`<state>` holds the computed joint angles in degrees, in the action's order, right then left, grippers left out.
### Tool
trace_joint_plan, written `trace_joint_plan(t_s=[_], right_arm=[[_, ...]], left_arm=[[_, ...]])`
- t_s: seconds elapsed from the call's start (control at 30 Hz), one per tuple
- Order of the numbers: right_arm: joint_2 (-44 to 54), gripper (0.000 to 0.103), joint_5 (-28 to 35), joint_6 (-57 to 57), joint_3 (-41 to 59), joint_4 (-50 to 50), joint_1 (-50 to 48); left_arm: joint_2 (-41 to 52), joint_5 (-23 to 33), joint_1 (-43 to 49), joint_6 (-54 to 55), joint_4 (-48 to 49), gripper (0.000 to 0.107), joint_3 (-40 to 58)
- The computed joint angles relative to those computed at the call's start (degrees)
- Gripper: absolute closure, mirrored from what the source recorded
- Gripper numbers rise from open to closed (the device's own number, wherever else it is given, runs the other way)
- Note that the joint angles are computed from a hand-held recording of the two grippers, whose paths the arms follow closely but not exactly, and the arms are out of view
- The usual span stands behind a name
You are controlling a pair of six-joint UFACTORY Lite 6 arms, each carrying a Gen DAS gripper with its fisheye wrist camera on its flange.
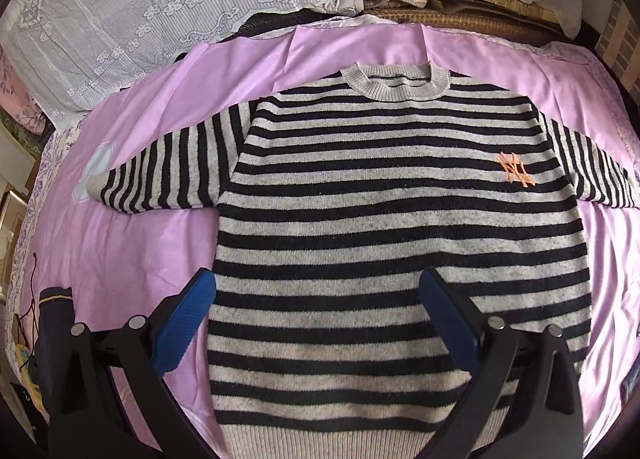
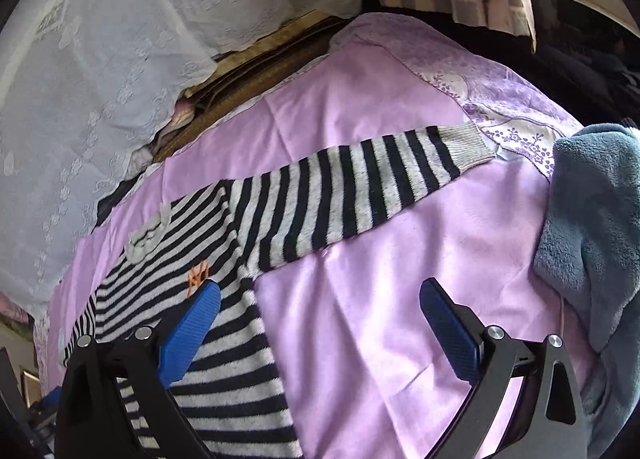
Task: Fold small clothes
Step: 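Move the right gripper to the grey sleeve cuff and grasp it, then lift the held sleeve and fold it across the sweater body, then release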
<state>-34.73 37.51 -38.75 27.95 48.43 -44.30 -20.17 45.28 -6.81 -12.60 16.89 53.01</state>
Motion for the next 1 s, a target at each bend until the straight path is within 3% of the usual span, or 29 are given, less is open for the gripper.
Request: trace_joint_plan(t_s=[0.17,0.3,0.6,0.7,0.77,0.8,0.87,1.0], right_arm=[[22.1,0.003,-2.3,-19.4,8.5,20.5,-8.1],[36.7,0.008,-2.9,-23.7,16.6,27.5,-10.6],[51.8,0.022,-2.9,-29.5,24.8,38.8,-11.0],[55.9,0.041,-3.9,-31.7,28.5,43.0,-10.4],[58.9,0.081,-3.5,-31.7,31.2,44.4,-10.5],[60.3,0.095,-2.3,-31.6,32.2,45.1,-11.0],[60.9,0.096,-0.4,-31.3,32.9,45.6,-12.2],[51.6,0.096,-3.0,-37.5,28.4,48.0,-10.3]], left_arm=[[11.0,-4.7,-4.4,-11.0,7.2,0.008,2.3],[18.7,-6.5,-6.9,-15.9,9.6,0.008,5.6],[28.1,-9.0,-8.6,-19.5,12.0,0.008,9.3],[28.9,-10.1,-7.6,-18.3,11.0,0.008,9.4],[28.9,-10.5,-7.3,-17.9,10.9,0.008,9.1],[28.7,-10.7,-7.3,-17.9,11.1,0.008,8.9],[27.9,-10.8,-7.5,-18.9,12.3,0.008,8.1],[25.9,-10.3,-6.4,-19.5,13.2,0.008,6.7]])
